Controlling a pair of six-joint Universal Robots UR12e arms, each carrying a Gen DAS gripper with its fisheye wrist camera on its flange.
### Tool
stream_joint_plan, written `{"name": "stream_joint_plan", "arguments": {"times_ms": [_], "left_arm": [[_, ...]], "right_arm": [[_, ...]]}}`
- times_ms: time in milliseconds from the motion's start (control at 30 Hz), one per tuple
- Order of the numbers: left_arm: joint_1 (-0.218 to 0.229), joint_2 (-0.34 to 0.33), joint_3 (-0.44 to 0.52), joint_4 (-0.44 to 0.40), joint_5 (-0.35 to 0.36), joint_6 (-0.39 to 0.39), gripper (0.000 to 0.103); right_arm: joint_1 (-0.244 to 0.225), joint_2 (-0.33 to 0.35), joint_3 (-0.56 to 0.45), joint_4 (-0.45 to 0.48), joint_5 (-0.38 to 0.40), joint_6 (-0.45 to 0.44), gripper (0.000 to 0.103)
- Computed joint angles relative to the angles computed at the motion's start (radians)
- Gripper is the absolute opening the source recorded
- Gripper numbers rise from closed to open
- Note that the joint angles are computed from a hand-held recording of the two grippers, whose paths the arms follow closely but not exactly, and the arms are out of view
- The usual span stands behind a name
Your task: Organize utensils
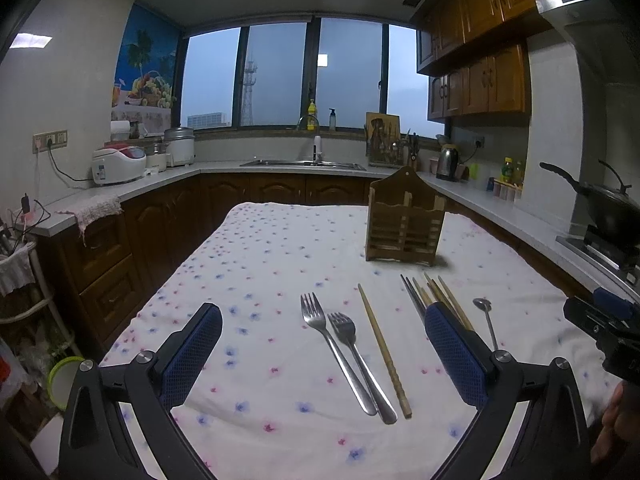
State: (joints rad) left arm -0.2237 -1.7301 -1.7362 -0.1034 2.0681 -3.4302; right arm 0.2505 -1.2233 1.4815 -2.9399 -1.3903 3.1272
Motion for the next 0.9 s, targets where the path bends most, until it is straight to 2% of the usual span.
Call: {"name": "stream_joint_plan", "arguments": {"times_ms": [333, 500, 667, 767, 800, 867, 900], "left_arm": [[0.004, 0.0, 0.002, -0.009, -0.009, -0.006, 0.102], [0.02, -0.001, 0.012, -0.038, -0.044, -0.03, 0.102], [0.045, -0.009, 0.045, -0.103, -0.093, -0.054, 0.102], [0.071, -0.021, 0.083, -0.182, -0.142, -0.064, 0.101], [0.083, -0.026, 0.098, -0.208, -0.162, -0.068, 0.097], [0.098, -0.038, 0.128, -0.252, -0.197, -0.072, 0.092], [0.11, -0.049, 0.152, -0.291, -0.227, -0.073, 0.086]], "right_arm": [[0.003, 0.005, -0.002, 0.003, -0.001, 0.006, 0.098], [-0.005, 0.013, -0.009, 0.021, 0.015, 0.004, 0.098], [-0.013, 0.032, -0.062, 0.118, 0.035, 0.028, 0.098], [-0.018, 0.053, -0.12, 0.235, 0.051, 0.059, 0.097], [-0.019, 0.062, -0.139, 0.259, 0.055, 0.061, 0.096], [-0.02, 0.086, -0.178, 0.301, 0.053, 0.047, 0.087], [-0.02, 0.099, -0.2, 0.326, 0.054, 0.047, 0.079]]}}
